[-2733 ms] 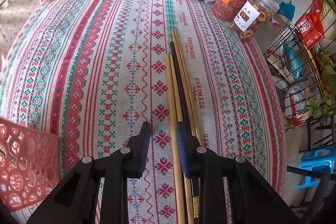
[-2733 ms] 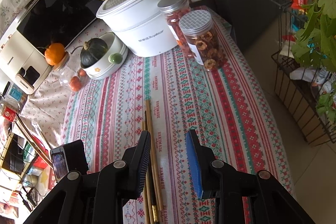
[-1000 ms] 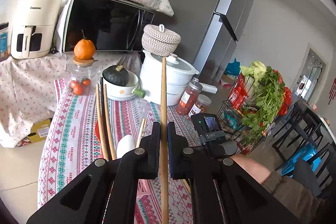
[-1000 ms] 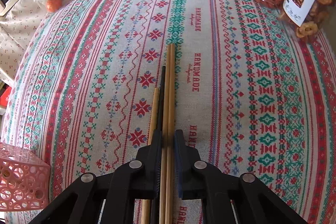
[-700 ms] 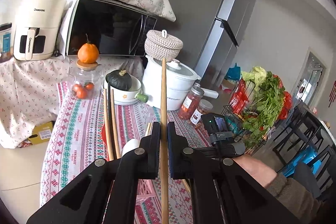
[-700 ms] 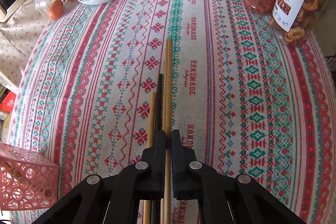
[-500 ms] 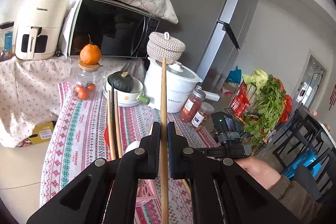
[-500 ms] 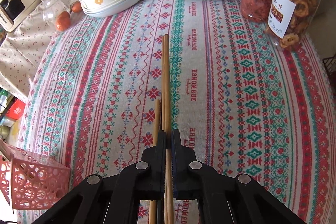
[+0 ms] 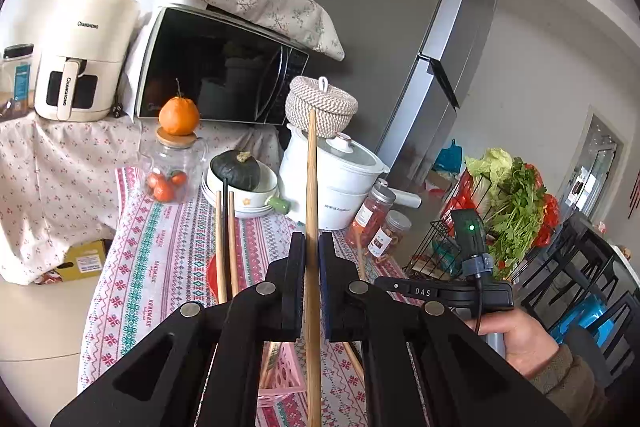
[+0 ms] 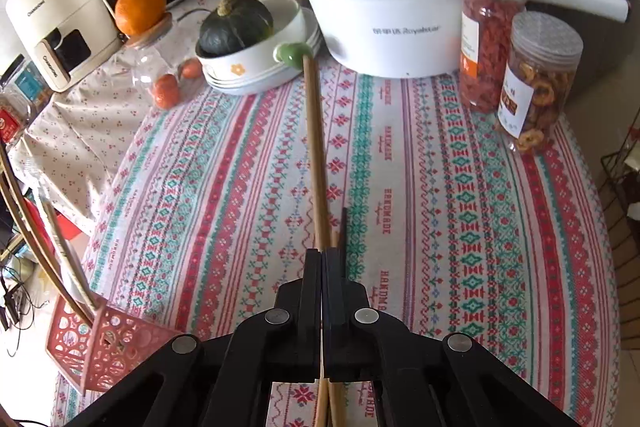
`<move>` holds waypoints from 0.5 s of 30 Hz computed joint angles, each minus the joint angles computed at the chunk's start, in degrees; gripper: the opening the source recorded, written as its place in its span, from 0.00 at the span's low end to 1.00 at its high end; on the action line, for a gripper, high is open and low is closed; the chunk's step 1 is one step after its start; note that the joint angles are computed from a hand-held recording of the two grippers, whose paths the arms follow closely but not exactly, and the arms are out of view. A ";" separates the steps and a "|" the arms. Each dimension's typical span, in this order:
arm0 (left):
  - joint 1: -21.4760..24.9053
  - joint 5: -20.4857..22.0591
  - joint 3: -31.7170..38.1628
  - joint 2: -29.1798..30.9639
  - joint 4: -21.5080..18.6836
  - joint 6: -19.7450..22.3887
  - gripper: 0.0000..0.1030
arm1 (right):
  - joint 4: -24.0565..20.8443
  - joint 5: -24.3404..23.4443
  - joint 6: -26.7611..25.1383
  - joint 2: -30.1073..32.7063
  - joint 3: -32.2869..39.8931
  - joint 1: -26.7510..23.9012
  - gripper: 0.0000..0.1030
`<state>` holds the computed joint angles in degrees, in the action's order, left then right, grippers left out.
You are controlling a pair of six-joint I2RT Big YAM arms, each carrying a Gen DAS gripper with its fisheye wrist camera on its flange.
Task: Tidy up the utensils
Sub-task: 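Lift the chopsticks upright and lower them into the pink basket, opening both tools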
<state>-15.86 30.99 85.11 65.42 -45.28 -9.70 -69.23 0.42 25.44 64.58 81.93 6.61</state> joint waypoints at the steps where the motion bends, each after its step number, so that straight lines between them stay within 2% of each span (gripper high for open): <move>1: 0.13 0.01 -0.11 -0.05 0.38 -0.21 0.06 | 0.27 0.14 -0.12 -0.29 0.22 0.41 0.00; 4: 0.19 -0.28 -0.20 0.00 0.57 -0.34 0.06 | -0.01 0.08 -0.74 -0.23 0.52 1.03 0.00; 7: 0.39 -0.22 -0.11 0.00 0.27 -0.94 0.06 | -1.55 -1.32 -0.28 2.03 -0.15 -0.60 0.00; 9: 0.42 -0.51 -0.14 -0.24 0.53 -0.96 0.06 | -2.45 0.31 0.16 4.27 -0.51 -1.11 0.08; 11: 0.50 -0.62 -0.07 -0.23 0.52 -0.84 0.06 | -1.90 -0.19 -0.14 6.13 -0.91 -1.75 0.15; 13: 0.53 -0.62 -0.04 -0.04 0.48 -0.78 0.06 | -1.48 -0.04 -1.30 7.86 -0.86 -1.90 0.19; 15: 0.57 -0.66 0.06 0.26 0.53 -0.83 0.06 | -1.96 0.62 -2.20 9.84 -0.16 -2.14 0.19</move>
